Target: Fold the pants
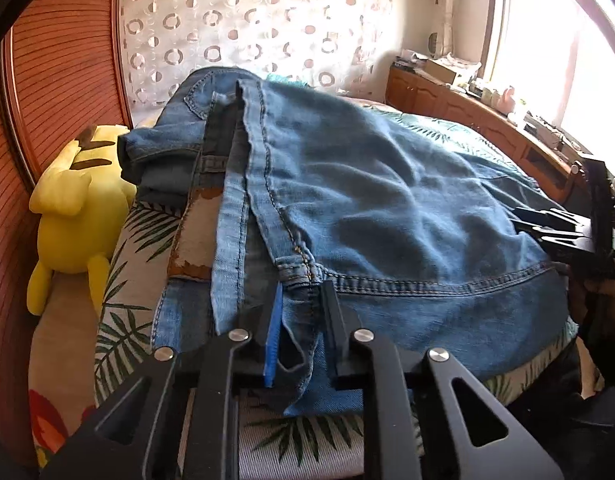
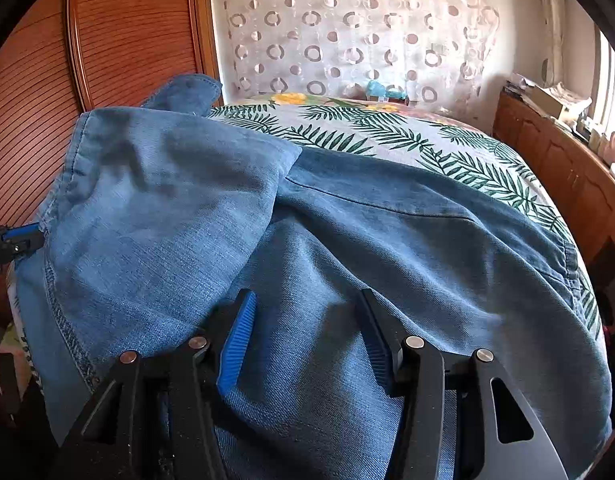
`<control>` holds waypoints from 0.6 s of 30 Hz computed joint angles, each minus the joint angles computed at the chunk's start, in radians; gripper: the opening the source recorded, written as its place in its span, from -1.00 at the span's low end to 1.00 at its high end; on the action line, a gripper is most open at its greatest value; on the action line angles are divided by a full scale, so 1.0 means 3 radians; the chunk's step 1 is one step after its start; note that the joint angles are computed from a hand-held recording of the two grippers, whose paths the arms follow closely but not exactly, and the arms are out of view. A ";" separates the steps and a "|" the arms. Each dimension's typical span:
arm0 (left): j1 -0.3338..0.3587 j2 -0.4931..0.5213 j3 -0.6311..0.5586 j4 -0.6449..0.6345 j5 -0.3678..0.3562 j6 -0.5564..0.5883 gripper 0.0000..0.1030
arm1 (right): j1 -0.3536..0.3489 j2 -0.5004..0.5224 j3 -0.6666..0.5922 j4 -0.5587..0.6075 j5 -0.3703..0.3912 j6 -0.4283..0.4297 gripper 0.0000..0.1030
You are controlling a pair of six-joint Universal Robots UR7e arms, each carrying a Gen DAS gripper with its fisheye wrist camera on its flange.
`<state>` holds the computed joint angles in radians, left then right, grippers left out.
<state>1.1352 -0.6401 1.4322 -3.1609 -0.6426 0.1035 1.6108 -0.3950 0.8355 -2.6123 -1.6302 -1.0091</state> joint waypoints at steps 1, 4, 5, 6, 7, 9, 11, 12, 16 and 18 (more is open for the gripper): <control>-0.0028 -0.0023 0.0053 -0.0108 0.0006 0.0030 -0.65 | -0.0001 0.0002 -0.0004 0.0002 0.0001 -0.0002 0.06; -0.0107 -0.0103 0.0208 -0.0390 0.0011 0.0128 -0.65 | -0.0002 0.0003 -0.0010 0.0012 0.0005 -0.0002 0.07; -0.0127 -0.0127 0.0248 -0.0448 0.0015 0.0143 -0.65 | 0.0002 -0.0004 0.0007 0.0002 0.0000 0.0002 0.07; -0.0147 -0.0163 0.0300 -0.0492 0.0007 0.0149 -0.65 | 0.0003 -0.0004 0.0007 -0.0001 -0.0002 0.0000 0.08; -0.0161 -0.0194 0.0342 -0.0539 0.0010 0.0157 -0.65 | 0.0004 0.0003 -0.0003 0.0001 -0.0008 -0.0005 0.08; -0.0165 -0.0207 0.0350 -0.0499 0.0051 0.0144 -0.65 | 0.0008 0.0009 -0.0011 0.0001 -0.0014 -0.0011 0.09; -0.0146 -0.0202 0.0334 -0.0421 0.0057 0.0114 -0.65 | 0.0005 0.0016 -0.0023 0.0008 -0.0015 -0.0016 0.10; -0.0137 -0.0198 0.0327 -0.0392 0.0054 0.0094 -0.64 | 0.0006 0.0011 -0.0018 0.0012 -0.0013 -0.0016 0.10; -0.0118 -0.0167 0.0288 -0.0354 0.0020 0.0048 -0.62 | -0.0005 0.0000 -0.0016 0.0038 0.0007 -0.0020 0.10; -0.0118 -0.0167 0.0292 -0.0364 -0.0013 0.0042 -0.54 | -0.0004 -0.0011 -0.0001 0.0035 0.0003 -0.0026 0.10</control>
